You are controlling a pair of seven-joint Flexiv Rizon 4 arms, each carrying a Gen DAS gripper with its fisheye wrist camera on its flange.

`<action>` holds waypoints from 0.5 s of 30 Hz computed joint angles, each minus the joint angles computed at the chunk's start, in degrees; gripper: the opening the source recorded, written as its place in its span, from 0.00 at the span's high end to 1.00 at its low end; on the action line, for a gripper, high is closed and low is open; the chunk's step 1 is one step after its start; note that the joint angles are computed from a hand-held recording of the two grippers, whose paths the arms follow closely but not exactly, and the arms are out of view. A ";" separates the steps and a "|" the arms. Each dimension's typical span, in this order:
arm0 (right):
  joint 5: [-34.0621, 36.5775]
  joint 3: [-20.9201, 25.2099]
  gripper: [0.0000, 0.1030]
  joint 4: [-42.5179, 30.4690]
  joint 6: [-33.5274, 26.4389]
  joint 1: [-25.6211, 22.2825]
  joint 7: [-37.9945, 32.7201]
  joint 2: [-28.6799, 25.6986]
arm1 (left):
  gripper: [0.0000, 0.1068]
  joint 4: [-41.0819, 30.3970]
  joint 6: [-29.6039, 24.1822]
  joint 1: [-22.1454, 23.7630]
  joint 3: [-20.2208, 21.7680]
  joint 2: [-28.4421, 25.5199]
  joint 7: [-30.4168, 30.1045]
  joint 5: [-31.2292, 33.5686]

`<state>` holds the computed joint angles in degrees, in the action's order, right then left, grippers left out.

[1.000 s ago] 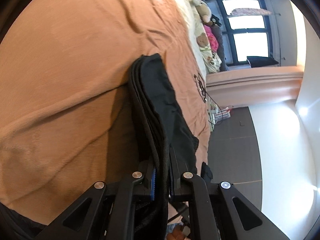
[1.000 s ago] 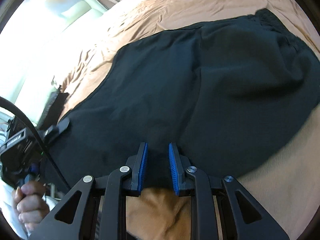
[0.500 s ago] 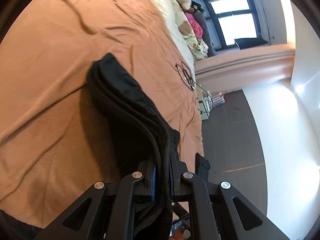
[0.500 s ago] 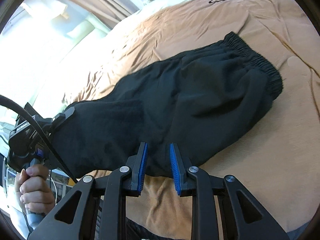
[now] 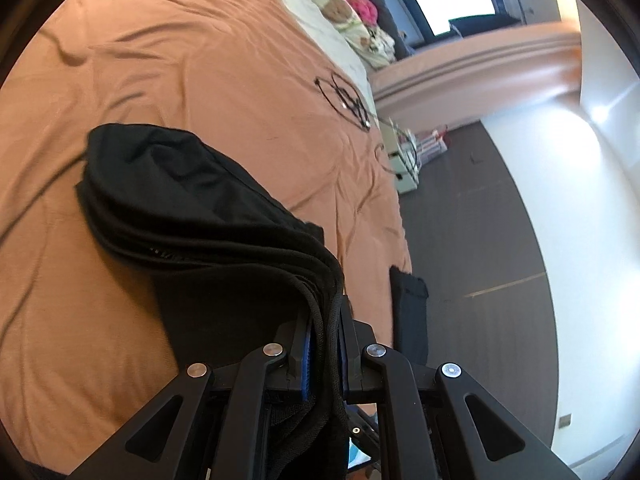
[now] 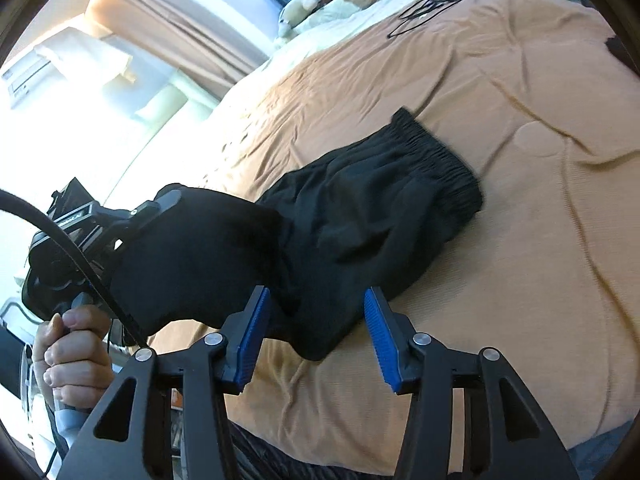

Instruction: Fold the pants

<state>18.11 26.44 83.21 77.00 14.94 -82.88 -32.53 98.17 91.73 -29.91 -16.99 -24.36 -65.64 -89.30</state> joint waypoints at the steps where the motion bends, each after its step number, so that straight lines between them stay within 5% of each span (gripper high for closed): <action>1: 0.73 0.36 0.54 1.18 0.59 -0.70 -0.20 0.87 | 0.90 -0.16 -1.11 0.23 0.35 -0.70 -2.86 3.59; 15: 3.05 -0.63 0.54 10.24 4.35 -4.20 2.46 7.10 | 0.88 -6.82 -9.44 4.00 -1.50 -9.74 -23.54 29.67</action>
